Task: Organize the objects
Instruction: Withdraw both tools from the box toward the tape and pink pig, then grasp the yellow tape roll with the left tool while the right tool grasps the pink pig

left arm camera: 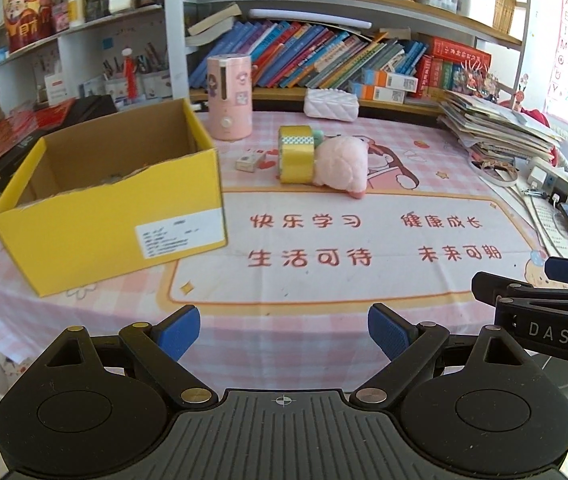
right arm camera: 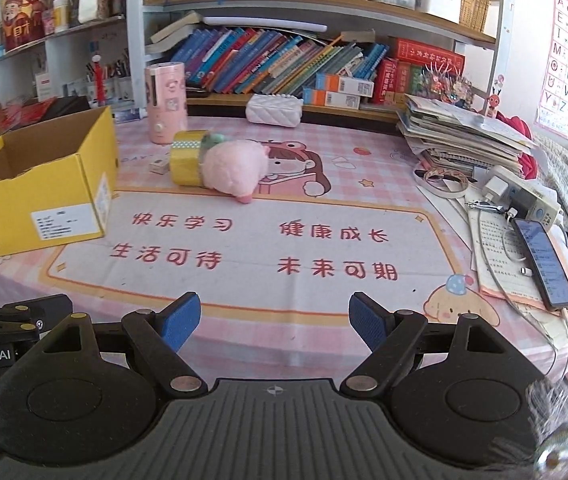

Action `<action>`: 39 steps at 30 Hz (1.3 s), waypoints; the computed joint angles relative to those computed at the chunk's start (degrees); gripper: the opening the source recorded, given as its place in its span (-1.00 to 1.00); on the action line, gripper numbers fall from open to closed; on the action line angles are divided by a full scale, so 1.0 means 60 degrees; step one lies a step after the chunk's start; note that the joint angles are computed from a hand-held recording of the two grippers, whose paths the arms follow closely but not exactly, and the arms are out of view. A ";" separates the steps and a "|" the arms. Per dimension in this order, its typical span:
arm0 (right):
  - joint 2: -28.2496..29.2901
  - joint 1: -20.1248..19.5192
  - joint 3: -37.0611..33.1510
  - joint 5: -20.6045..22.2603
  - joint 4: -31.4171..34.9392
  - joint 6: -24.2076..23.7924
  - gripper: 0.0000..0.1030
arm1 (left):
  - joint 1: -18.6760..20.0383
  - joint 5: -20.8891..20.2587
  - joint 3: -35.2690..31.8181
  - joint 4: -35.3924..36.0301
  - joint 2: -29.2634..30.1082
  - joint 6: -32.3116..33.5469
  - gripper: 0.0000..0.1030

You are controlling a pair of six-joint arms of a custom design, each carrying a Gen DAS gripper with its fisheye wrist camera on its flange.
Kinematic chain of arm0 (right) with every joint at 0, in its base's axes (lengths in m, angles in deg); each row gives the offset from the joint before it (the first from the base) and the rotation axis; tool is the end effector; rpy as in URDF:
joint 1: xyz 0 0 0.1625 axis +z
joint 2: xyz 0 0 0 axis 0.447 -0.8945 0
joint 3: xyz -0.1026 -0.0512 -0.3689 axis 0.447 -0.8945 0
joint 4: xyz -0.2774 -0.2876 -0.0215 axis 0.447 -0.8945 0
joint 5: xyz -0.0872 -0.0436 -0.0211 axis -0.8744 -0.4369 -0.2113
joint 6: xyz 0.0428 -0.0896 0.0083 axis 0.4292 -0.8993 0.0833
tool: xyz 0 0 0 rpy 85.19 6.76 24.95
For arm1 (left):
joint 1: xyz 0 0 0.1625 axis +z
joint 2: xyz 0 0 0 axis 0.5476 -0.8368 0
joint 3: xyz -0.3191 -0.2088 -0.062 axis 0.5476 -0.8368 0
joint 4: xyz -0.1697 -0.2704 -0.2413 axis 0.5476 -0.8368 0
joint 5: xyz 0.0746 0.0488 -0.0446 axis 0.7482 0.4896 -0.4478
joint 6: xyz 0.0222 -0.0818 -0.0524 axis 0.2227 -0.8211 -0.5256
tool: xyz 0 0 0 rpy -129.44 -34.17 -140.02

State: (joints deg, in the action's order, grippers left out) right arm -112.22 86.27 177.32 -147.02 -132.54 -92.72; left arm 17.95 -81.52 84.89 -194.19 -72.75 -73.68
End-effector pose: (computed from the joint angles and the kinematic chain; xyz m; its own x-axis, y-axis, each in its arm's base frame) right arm 0.2614 -0.4806 0.1045 -0.6773 0.1395 0.7224 -0.5082 0.6213 -0.5964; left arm -0.1722 -0.5377 0.1968 -0.6962 0.2650 -0.6671 0.6369 0.6568 -0.4038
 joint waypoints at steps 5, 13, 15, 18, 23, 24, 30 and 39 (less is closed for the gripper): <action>-0.0146 -0.0335 -0.0288 0.0299 0.0467 -0.0082 0.56 | 0.0048 -0.0003 -0.0570 -0.0041 0.0568 0.0087 0.80; -0.0267 -0.0901 -0.1011 0.0961 0.1475 -0.0328 0.56 | 0.0186 0.0119 -0.1732 0.0068 0.1588 0.0171 0.80; -0.0295 -0.1048 -0.1223 0.1147 0.1756 -0.0421 0.56 | 0.0222 0.0161 -0.2037 0.0117 0.1851 0.0136 0.80; -0.0337 -0.1261 -0.1504 0.1425 0.2104 -0.0571 0.56 | 0.0252 0.0256 -0.2489 0.0146 0.2233 0.0090 0.80; -0.0408 -0.1618 -0.2002 0.1909 0.2672 -0.0610 0.56 | 0.0261 0.0448 -0.3173 0.0173 0.2809 0.0137 0.80; -0.0415 -0.1684 -0.2100 0.2022 0.2791 -0.0615 0.56 | 0.0261 0.0495 -0.3290 0.0179 0.2909 0.0135 0.80; -0.0507 -0.2133 -0.2771 0.3172 0.3548 -0.0276 0.56 | 0.0261 0.0771 -0.3978 -0.0026 0.3500 0.0481 0.80; -0.0024 -0.2773 -0.5003 0.4864 0.5979 0.0609 0.56 | 0.0249 0.1334 -0.5240 -0.0240 0.4489 0.1488 0.80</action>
